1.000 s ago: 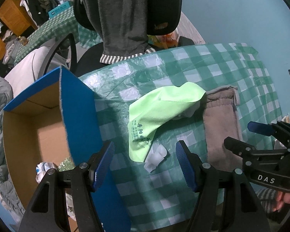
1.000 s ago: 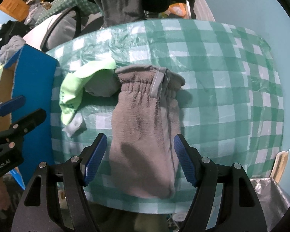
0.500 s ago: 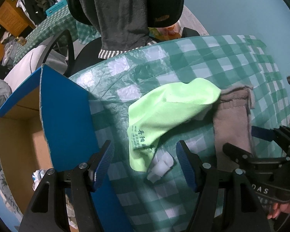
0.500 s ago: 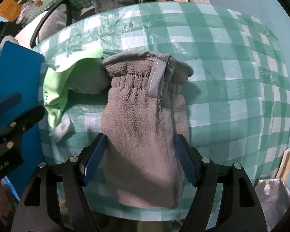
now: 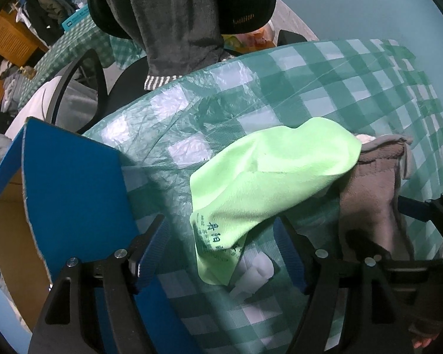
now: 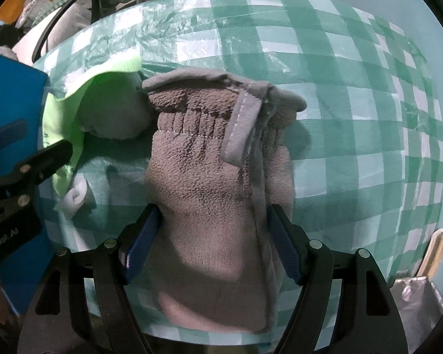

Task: Organize soft objects
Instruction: 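Close the left tool on the green cloth while the right tool grips the grey glove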

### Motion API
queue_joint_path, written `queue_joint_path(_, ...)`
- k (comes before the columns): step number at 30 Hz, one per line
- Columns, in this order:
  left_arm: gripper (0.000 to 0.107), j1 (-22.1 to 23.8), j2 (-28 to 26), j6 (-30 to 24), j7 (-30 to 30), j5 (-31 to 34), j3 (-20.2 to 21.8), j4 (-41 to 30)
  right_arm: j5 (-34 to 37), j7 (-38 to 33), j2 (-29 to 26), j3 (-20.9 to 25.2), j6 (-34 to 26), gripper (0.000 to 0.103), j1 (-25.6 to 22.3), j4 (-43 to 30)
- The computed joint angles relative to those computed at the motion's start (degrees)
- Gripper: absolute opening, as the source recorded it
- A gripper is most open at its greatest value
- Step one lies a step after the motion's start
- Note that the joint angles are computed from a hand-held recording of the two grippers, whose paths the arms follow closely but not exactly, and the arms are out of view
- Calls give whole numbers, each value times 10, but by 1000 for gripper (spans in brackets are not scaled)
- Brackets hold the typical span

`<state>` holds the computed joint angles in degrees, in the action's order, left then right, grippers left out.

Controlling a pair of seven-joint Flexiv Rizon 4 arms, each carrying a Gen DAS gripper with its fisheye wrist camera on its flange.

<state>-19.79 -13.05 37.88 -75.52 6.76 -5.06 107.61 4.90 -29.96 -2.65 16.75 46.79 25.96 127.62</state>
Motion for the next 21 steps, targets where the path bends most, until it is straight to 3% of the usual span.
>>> queue_joint_path(9, 74, 4, -4, 13, 15, -17, -2, 8, -25, 2, -11, 2, -6, 72, 9, -7)
queue_joint_path(11, 66, 6, -4, 16, 20, -30, -4, 11, -29, 10, -12, 5, -3, 69, 13, -7)
queue_joint_path(13, 44, 8, -4, 13, 27, -38, -4, 12, -31, 17, -10, 7, 3, 63, 15, -2)
queue_joint_path(16, 20, 11, -6, -2, 33, -53, -5, 11, -28, 15, 0, 7, 7, 55, 13, 9)
queue_joint_path(21, 9, 15, 6, 1, 45, -74, -5, 21, -21, 11, 19, 8, 16, 32, 11, 21)
